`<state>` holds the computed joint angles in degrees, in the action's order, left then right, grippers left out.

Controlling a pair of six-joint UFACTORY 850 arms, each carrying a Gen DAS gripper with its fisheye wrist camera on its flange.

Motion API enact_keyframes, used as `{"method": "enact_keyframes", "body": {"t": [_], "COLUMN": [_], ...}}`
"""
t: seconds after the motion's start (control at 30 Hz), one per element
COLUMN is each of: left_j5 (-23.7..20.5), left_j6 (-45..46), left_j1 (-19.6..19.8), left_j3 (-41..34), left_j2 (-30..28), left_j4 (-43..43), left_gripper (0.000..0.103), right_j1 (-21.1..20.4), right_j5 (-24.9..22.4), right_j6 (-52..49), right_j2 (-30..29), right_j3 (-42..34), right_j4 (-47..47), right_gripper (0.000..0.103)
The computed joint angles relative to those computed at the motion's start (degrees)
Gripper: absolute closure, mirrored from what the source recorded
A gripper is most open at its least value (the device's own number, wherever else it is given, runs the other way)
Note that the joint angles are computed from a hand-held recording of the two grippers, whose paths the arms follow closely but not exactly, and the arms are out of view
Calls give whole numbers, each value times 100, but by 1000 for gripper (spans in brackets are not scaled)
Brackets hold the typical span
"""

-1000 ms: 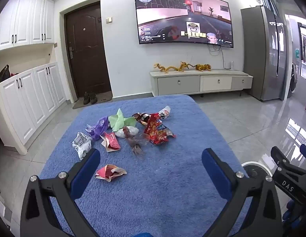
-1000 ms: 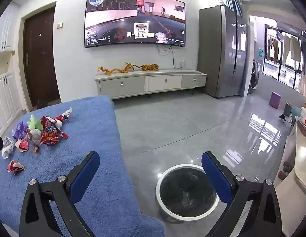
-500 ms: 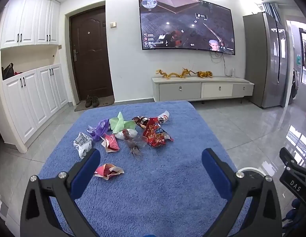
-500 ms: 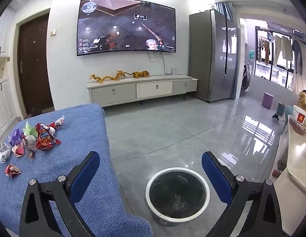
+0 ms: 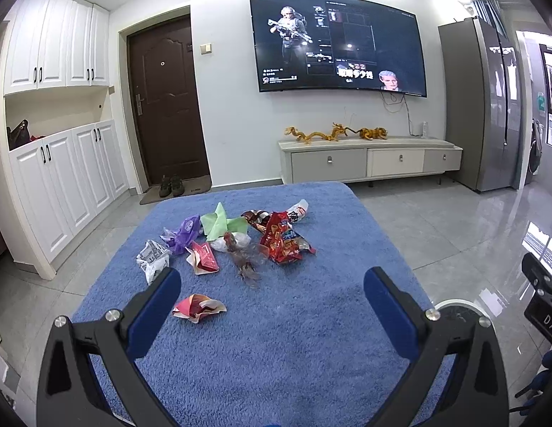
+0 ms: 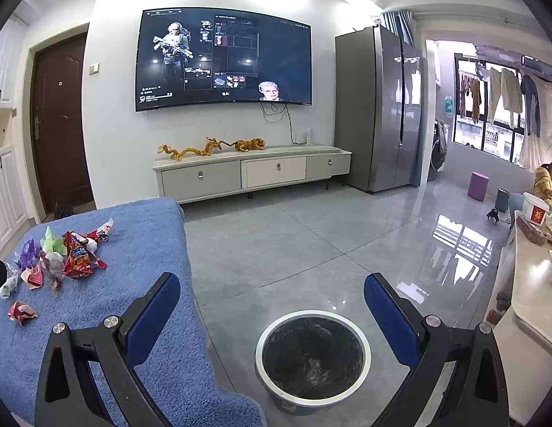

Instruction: Collect trash

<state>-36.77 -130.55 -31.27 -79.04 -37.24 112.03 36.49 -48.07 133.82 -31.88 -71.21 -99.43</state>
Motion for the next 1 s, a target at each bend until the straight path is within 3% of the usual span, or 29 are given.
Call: {"method": "enact_keyframes", "body": {"t": [0.5,0.67,1.0], "left_j5": [319,153,598], "left_j6": [165,-149,-274], "left_j1": [155,172,315], "left_j3": [-141,-75,-306], "left_j2": [-114,-97,-288], "left_j4": [-153,112,296], "left_gripper": [0,0,0], "right_j1": [-16,-74,-145], "right_j5": [0,224,433], "right_j6": [-90,12,-341], "right_j2": [-173,-226,-425], "right_j3": [-183,-267,-556], "right_j4": [25,-56,215], "right_gripper": [0,0,0]}}
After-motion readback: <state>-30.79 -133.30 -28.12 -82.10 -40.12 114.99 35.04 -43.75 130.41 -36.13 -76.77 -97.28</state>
